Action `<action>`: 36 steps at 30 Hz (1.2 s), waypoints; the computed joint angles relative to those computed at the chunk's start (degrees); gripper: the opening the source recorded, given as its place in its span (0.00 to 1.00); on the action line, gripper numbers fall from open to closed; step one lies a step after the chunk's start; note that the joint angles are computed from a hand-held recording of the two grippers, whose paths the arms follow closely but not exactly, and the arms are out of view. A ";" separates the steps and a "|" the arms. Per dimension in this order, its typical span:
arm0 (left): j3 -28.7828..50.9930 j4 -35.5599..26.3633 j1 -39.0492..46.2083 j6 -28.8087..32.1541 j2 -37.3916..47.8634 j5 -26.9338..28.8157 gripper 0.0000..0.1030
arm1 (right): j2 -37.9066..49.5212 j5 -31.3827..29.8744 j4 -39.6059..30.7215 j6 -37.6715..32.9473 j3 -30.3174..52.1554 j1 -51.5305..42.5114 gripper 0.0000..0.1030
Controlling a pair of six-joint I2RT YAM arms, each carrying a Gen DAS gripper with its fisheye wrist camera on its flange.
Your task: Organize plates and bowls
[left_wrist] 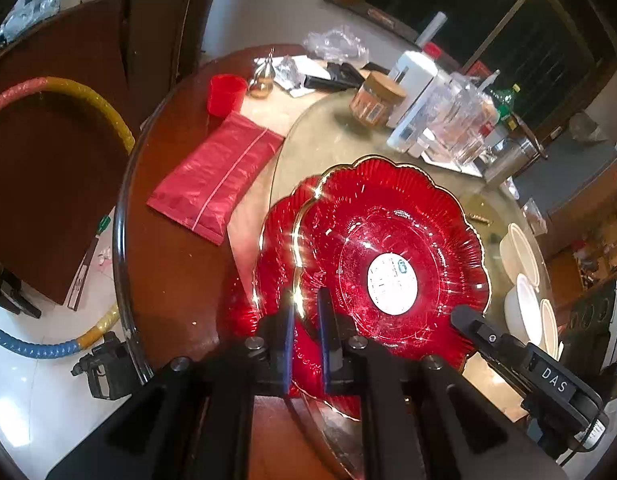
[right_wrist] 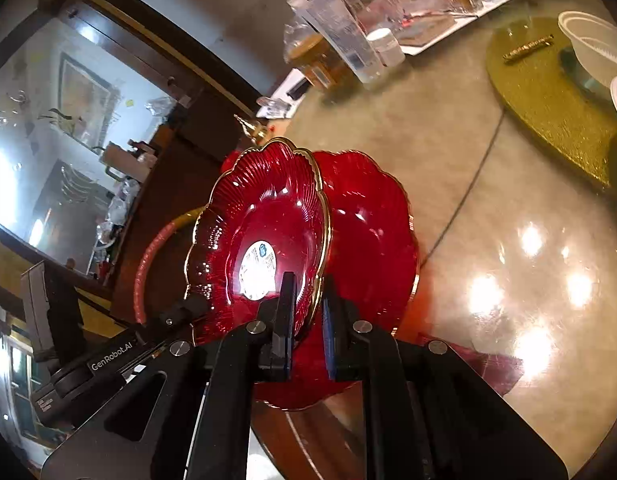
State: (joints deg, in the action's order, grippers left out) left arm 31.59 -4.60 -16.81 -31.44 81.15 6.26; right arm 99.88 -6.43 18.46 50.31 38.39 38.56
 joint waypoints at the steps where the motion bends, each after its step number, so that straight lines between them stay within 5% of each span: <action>1: 0.17 0.22 -0.06 0.04 0.77 0.11 0.08 | 0.27 0.22 -0.68 -0.17 0.36 0.02 0.11; 15: 2.09 0.31 -1.35 1.13 5.38 -1.91 0.09 | 4.24 -1.14 -4.24 -0.42 3.56 -1.05 0.11; 32: 0.40 2.31 -5.24 1.25 2.37 -14.80 0.14 | 2.79 -0.52 -11.35 -1.55 6.17 -0.58 0.19; 34: -0.85 3.49 -6.17 0.88 -0.05 -16.10 0.24 | 2.05 -0.48 -10.20 -0.65 4.90 -0.76 0.19; 36: -1.75 4.54 -7.23 0.66 -1.81 -16.82 0.61 | 0.98 -0.04 -9.29 -0.22 3.68 -0.73 0.23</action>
State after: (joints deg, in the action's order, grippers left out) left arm 29.84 -0.06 -24.04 -30.77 79.34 -10.56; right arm 100.86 -6.47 9.17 50.10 42.07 37.84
